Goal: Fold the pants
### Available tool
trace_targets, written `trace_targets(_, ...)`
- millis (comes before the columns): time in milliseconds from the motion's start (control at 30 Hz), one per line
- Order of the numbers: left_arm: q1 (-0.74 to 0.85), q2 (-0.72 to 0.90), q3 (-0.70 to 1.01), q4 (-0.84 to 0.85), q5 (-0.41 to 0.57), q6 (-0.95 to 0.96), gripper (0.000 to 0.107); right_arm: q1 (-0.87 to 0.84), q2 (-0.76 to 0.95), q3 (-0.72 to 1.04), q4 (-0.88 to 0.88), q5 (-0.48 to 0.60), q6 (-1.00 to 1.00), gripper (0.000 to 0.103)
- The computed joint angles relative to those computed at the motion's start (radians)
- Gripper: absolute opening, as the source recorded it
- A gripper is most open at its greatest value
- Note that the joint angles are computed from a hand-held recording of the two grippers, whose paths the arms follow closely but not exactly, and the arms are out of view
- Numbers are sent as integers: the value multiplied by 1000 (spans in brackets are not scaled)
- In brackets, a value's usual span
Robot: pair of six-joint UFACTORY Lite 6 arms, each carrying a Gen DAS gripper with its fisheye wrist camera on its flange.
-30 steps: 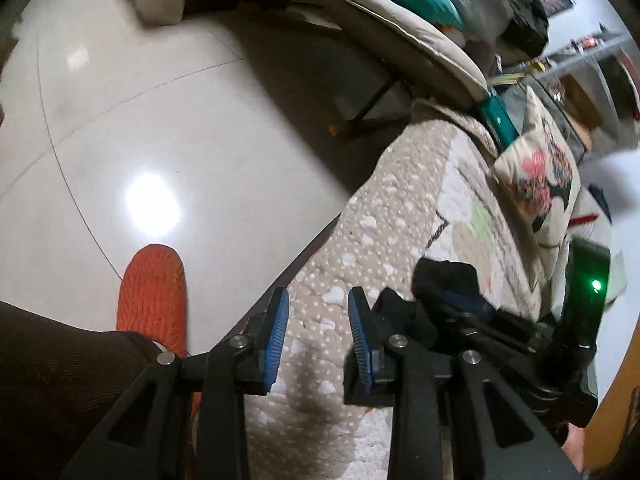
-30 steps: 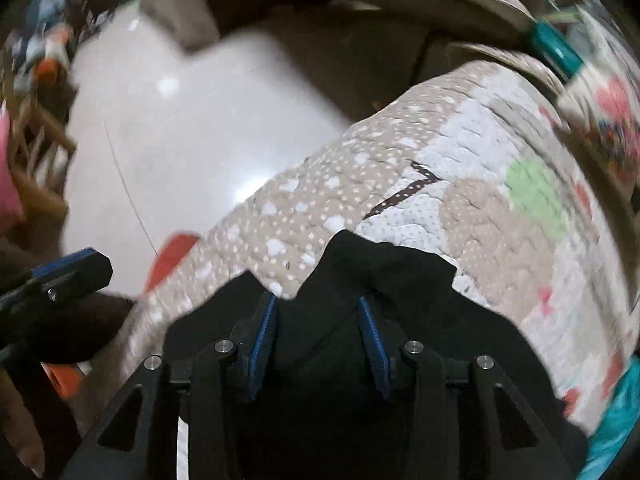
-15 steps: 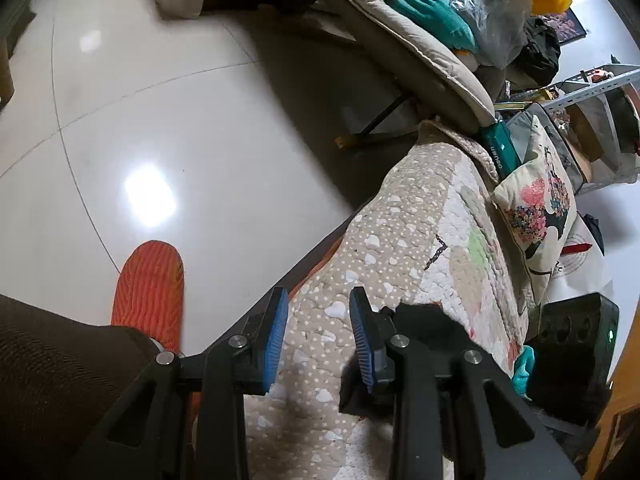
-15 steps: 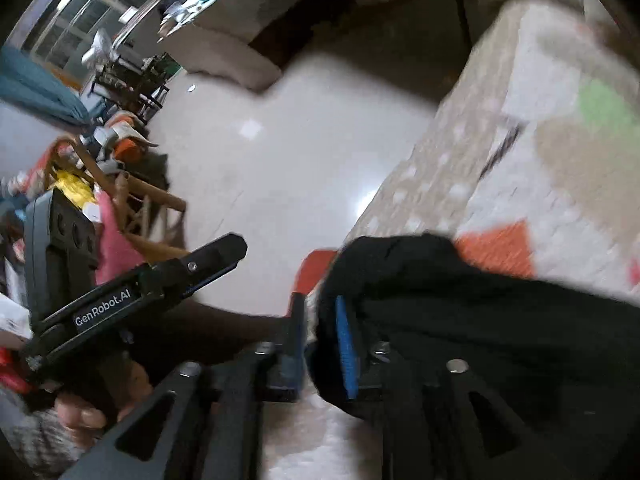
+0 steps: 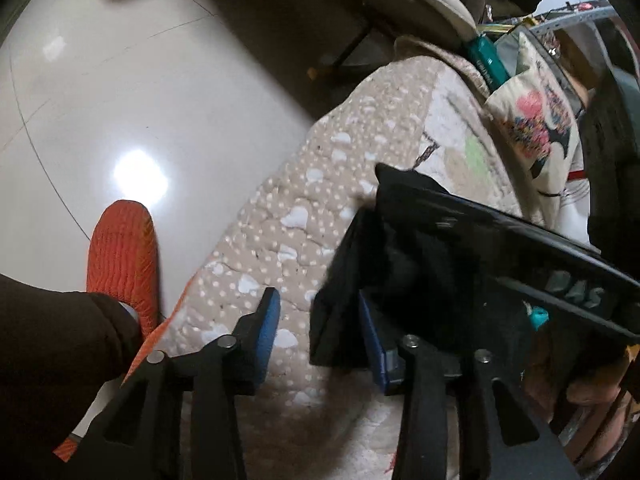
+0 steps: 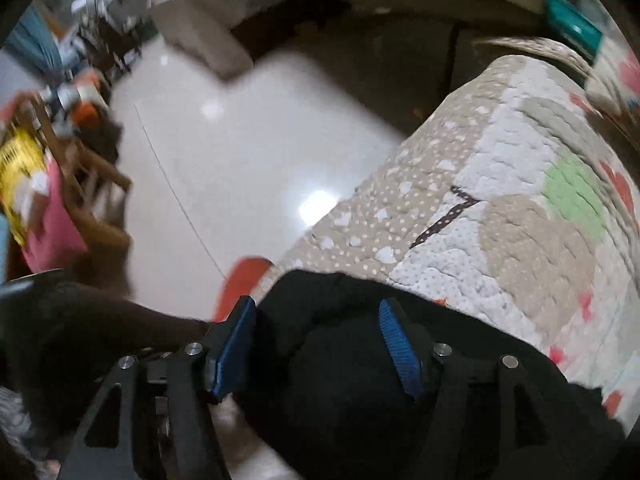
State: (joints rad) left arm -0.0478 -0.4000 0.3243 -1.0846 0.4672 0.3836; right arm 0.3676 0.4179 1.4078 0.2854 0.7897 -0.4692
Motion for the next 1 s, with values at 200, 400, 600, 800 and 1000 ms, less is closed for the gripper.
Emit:
trace_targets(200, 1, 81, 55, -77, 73, 164, 10, 130, -21, -92, -264, -103, 191, 37)
trace_targets(400, 55, 27, 60, 13, 83, 97, 9, 72, 11, 27, -118, -11, 142, 16)
trace_targets(600, 160, 23, 33, 156, 84, -55, 9, 89, 110, 122, -73, 21, 167, 49)
trace_targets(800, 318, 29, 5, 91, 153, 21, 9, -98, -66, 46, 192, 27, -15, 62)
trace_targets(1000, 70, -171, 36, 353, 3, -282, 27, -396, -325, -114, 153, 51, -112, 66)
